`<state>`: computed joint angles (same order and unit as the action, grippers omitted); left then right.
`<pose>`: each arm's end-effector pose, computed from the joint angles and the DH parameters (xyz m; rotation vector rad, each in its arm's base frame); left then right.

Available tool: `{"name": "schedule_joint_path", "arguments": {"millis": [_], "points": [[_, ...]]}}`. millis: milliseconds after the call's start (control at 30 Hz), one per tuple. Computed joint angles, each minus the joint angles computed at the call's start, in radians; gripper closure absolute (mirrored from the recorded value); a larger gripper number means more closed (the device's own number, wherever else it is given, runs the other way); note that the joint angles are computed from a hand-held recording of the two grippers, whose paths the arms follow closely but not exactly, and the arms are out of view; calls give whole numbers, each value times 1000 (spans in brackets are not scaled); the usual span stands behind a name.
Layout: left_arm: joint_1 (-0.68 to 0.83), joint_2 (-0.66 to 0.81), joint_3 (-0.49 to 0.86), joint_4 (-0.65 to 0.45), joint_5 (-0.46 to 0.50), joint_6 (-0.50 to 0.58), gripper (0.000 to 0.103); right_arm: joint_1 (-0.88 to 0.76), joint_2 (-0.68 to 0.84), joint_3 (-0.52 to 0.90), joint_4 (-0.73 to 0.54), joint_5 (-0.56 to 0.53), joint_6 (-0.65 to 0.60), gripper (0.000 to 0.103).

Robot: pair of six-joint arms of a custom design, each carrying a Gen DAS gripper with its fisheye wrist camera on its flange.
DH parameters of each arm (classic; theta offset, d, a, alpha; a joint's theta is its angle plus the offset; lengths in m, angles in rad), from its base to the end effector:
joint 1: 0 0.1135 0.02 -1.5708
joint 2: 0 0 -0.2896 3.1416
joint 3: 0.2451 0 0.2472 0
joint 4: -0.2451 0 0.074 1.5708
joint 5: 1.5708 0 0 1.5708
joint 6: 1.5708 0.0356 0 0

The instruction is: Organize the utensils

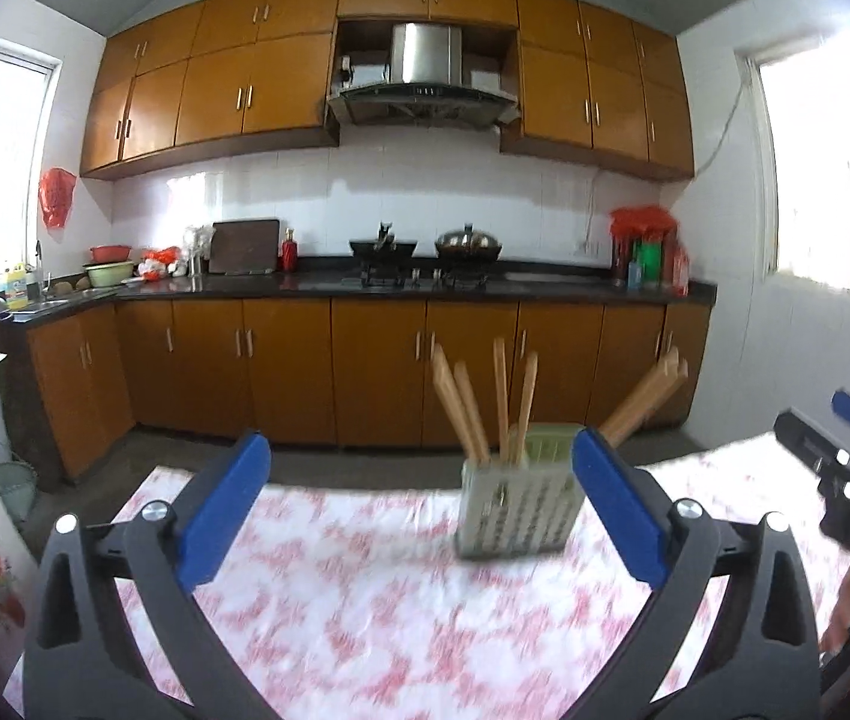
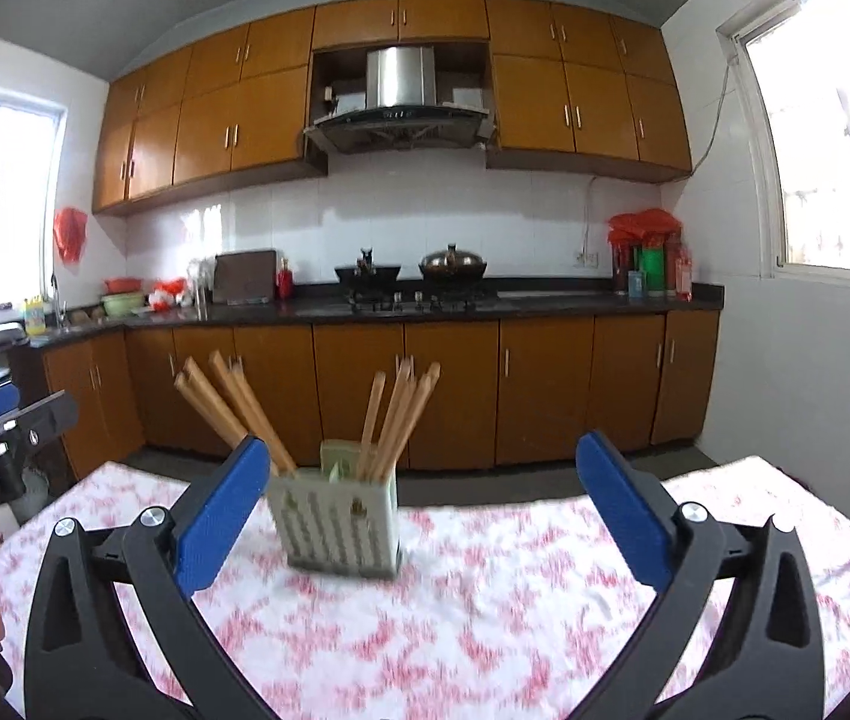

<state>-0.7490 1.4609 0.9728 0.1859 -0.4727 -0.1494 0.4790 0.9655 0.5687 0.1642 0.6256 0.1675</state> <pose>0.2520 -0.2122 0.3104 0.2287 1.8288 -0.1861 0.1868 0.0735 0.2906 0.1663 1.7518 -0.0946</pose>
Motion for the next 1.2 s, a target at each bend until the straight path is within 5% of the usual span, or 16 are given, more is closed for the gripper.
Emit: {"name": "schedule_joint_path", "arguments": {"millis": [300,667,1200], "points": [[-63,-92,-245,2,-73,-137,4,204,-62,-110,-144,171,145,2],[-112,-151,-311,17,-106,-141,4,380,14,-142,-161,342,276,2],[-125,-123,-339,2,-145,-175,4,386,56,-144,-255,332,436,2]]}}
